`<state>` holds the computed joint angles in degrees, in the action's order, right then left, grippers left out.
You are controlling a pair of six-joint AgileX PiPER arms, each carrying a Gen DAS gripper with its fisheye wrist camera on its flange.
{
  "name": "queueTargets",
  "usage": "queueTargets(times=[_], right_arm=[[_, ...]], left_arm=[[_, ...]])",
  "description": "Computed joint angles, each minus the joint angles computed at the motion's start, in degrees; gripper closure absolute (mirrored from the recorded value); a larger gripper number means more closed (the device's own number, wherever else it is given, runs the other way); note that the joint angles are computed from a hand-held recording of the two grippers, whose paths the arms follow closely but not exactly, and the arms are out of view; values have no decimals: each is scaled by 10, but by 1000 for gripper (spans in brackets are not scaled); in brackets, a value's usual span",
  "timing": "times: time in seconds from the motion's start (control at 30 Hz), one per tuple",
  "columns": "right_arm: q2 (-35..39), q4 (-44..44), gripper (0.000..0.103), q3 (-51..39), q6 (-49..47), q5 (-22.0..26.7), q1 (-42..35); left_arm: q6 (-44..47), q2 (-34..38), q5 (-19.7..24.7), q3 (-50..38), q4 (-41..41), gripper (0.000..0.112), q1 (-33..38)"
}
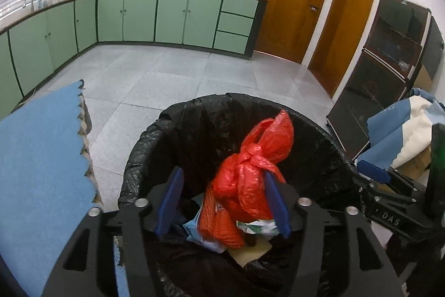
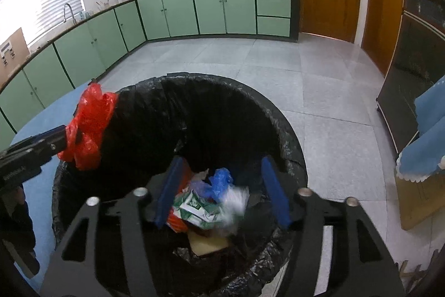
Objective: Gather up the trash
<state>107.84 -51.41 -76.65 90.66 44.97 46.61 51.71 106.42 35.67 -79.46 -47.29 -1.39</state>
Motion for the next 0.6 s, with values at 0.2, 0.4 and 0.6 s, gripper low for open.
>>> queueTargets(times=[0.2,0.4,0.6], right_arm=[[-8,-19,24,7,31,16,11],[-21,-34,23,19,47,22,18],[-24,-36,23,19,49,23,16]], left_arm=[[1,-7,16,-6,-9,34,8],[9,-17,17,-6,-10,33,9],[-4,-9,27,-9,11,32,12]])
